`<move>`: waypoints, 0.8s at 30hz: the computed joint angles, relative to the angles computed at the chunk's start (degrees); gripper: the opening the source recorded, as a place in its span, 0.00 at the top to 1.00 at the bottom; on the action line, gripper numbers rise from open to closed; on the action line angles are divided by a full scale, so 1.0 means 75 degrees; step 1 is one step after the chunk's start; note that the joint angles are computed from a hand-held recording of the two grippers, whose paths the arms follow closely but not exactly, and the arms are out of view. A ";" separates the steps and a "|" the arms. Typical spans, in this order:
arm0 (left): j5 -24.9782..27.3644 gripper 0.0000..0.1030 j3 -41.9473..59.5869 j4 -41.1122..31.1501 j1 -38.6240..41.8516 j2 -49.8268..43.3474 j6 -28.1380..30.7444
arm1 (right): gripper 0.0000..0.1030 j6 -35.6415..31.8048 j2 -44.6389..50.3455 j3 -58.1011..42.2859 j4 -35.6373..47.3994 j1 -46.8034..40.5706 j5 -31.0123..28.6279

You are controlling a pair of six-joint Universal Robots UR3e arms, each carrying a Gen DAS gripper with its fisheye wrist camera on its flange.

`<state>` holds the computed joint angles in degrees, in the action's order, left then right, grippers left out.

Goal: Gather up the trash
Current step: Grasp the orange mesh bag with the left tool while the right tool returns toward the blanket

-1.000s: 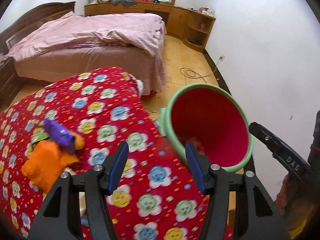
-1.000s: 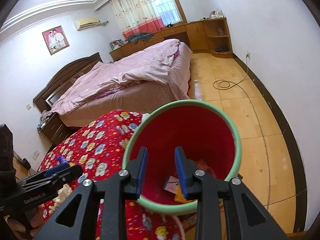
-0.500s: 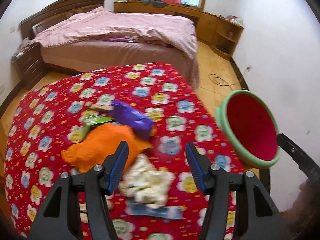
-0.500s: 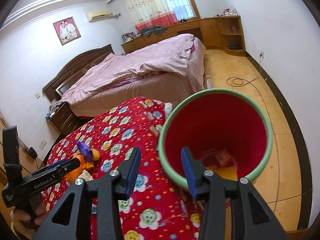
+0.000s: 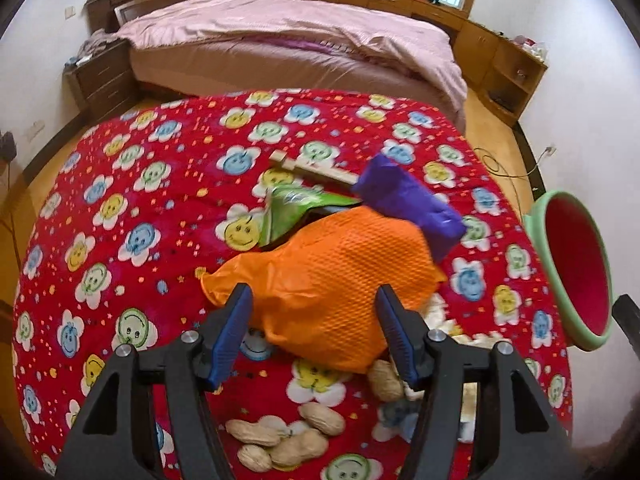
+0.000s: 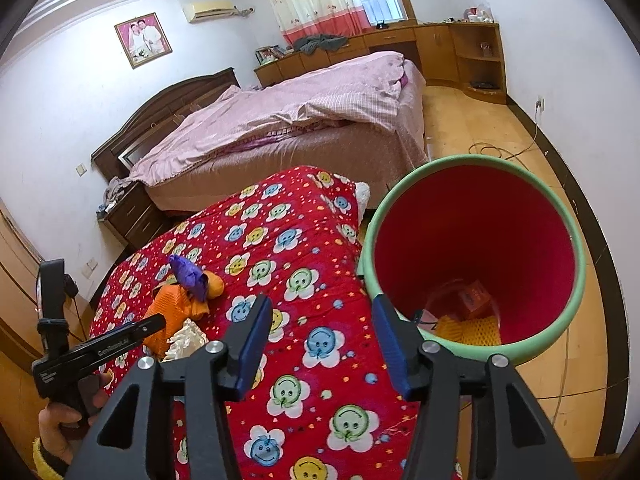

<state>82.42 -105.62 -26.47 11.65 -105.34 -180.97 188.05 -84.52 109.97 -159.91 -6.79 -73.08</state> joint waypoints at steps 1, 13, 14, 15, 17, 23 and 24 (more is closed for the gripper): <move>-0.0070 0.38 -0.0007 -0.0010 0.0059 -0.0069 -0.0013 | 0.46 0.0012 0.0039 -0.0034 0.0021 0.0041 -0.0013; -0.0640 0.48 -0.0390 0.0515 0.0128 -0.0258 -0.0066 | 0.46 0.0039 0.0526 -0.0458 0.0218 0.0584 -0.0162; -0.0834 0.55 -0.0463 0.0519 0.0189 -0.0204 -0.0034 | 0.46 0.0039 0.0559 -0.0493 0.0235 0.0631 -0.0182; -0.0897 0.60 -0.0509 0.0515 0.0212 -0.0153 -0.0033 | 0.46 0.0033 0.0594 -0.0526 0.0253 0.0690 -0.0202; -0.1065 0.71 -0.0622 0.0536 0.0306 -0.0033 0.0015 | 0.46 0.0014 0.0644 -0.0589 0.0303 0.0775 -0.0227; -0.1699 0.88 -0.1216 0.0443 0.0847 0.0784 0.0265 | 0.46 -0.0005 0.0798 -0.0812 0.0398 0.1034 -0.0235; -0.1745 0.88 -0.1349 0.0460 0.0943 0.0968 0.0321 | 0.46 -0.0001 0.0847 -0.0874 0.0403 0.1105 -0.0218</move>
